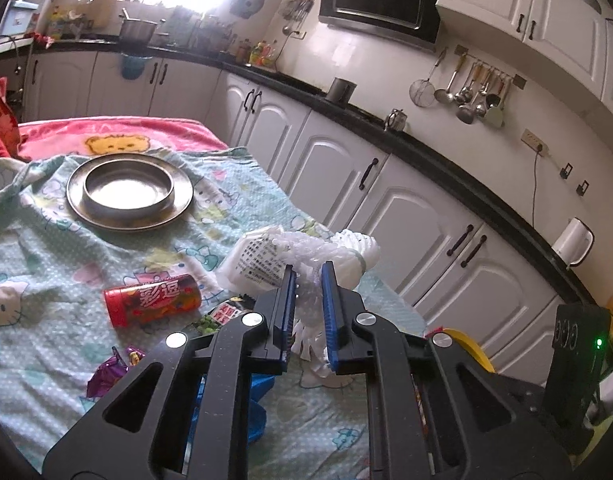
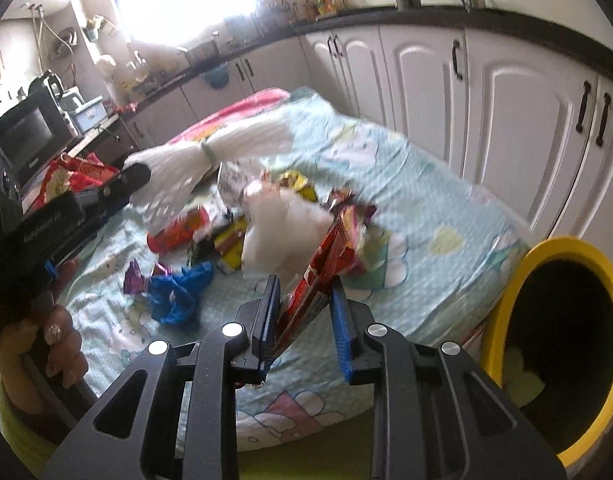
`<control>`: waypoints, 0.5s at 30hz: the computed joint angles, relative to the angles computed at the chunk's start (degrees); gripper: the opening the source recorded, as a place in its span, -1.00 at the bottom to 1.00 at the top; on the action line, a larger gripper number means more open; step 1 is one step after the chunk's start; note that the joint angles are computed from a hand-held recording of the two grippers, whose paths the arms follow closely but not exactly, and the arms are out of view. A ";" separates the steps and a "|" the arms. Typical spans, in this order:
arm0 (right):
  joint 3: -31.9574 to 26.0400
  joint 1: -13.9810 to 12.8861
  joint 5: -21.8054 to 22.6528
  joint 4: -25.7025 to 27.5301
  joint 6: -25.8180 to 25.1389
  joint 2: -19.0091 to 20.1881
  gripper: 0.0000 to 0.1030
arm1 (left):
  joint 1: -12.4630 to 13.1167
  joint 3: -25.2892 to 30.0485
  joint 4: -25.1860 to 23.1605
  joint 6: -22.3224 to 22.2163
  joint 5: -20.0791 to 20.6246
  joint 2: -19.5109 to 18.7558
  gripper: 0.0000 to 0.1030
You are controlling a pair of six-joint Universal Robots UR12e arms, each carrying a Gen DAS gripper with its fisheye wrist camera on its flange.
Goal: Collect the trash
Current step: 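Grasp the white mesh net with the left tool while the right grasps a red wrapper, then carry both items over the yellow bin and open both tools to drop them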
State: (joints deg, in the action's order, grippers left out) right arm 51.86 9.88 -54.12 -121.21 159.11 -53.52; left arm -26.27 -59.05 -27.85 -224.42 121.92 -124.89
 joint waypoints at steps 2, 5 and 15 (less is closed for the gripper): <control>0.07 -0.26 0.23 -1.44 0.35 -0.10 -0.53 | -0.21 0.40 0.22 0.67 0.11 -0.15 -0.84; 0.27 -0.84 0.56 -3.81 1.07 -0.27 -0.53 | -0.50 1.24 0.63 1.88 -0.05 -0.50 -0.84; 1.66 -2.60 -0.12 -10.93 3.81 -1.08 -0.53 | -1.16 4.99 0.65 5.65 -2.26 -2.46 -0.85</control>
